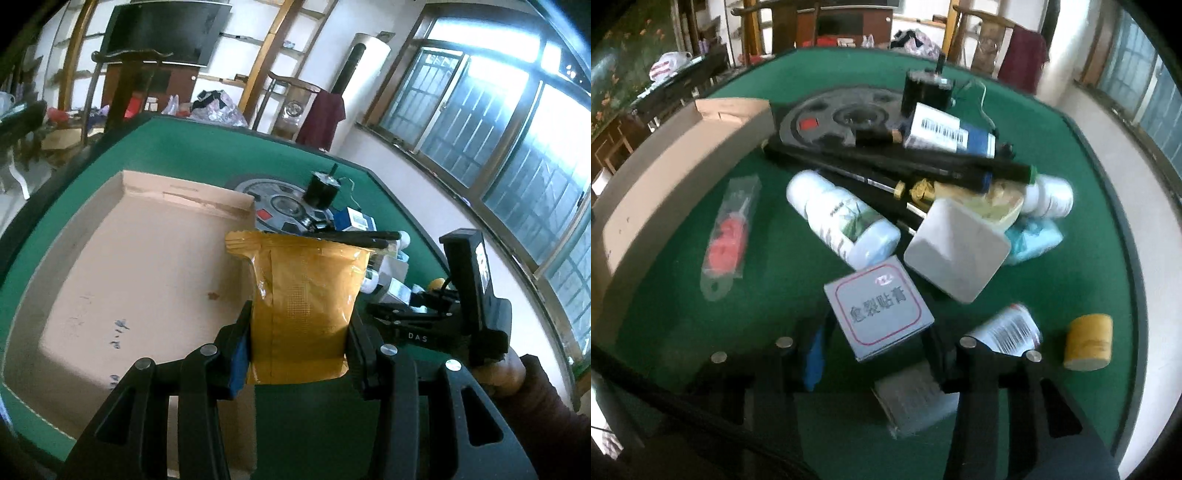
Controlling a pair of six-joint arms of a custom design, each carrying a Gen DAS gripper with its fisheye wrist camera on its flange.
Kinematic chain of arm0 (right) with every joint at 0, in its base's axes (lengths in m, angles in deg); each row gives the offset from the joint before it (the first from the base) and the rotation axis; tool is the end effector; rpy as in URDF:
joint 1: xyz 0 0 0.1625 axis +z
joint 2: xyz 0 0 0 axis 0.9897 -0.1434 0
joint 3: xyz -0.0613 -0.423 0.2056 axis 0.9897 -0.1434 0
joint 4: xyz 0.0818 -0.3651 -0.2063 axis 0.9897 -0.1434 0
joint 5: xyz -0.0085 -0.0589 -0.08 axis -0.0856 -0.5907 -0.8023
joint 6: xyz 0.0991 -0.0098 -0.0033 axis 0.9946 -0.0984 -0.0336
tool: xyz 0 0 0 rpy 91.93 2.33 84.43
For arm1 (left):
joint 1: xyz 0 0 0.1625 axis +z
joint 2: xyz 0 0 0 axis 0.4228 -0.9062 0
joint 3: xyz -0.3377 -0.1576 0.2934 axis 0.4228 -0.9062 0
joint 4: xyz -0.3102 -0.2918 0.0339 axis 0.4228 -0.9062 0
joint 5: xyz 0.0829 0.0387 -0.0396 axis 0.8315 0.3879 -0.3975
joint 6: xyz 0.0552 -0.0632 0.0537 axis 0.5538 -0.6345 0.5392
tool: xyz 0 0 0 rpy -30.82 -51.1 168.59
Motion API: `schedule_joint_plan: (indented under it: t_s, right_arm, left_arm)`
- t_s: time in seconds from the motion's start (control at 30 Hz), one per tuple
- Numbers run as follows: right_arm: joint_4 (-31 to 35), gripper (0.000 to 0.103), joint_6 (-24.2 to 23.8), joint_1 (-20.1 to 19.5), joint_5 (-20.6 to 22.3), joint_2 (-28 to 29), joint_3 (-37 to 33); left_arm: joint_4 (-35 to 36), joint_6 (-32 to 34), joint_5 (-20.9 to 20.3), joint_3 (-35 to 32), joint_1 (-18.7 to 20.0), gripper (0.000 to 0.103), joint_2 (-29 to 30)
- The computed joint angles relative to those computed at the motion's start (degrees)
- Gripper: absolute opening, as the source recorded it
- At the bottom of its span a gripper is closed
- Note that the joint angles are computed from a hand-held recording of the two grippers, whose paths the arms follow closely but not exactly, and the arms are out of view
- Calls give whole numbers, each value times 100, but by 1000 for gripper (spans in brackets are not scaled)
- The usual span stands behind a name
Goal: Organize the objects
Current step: 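Carry the pouch into the cardboard box while the right tool grasps and carries the white labelled box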
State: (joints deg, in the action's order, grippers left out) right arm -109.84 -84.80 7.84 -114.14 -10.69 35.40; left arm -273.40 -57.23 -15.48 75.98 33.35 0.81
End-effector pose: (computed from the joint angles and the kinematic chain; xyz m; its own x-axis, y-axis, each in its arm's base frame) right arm 0.0823 -0.7451 0.0875 -0.5681 -0.4983 0.6550 -0.6804 0.7321 -0.0331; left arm -0.1635 -0.6378 0.0690 -0.9166 -0.0062 -0.3998 0.2982 0.6555 -0.6939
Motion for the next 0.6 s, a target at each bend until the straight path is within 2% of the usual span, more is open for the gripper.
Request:
schedule_joint_plan:
  t_s: [0.17,0.33,0.43,0.53,0.6]
  right_arm:
    - [282,41,627,-98,617,-313,129]
    - [1104,42,1024,118,1411,-783,163]
    - [1989,42,1298,398,2058,-873,-149]
    - [3150,42,1690,710,2705,-589,-963]
    - [3413,42,1732,859,2688,-343,-1291]
  left_arm:
    - [-178,-94,-80,217,29,39,-187]
    - [426,-392,-501,236,62,39,-786]
    - [1048,-556,-575,65,46,39,-1179]
    - [1870,-645,-550,-418,95,39,-1446]
    - [2222,-468,-205,-804,121,39,-1388]
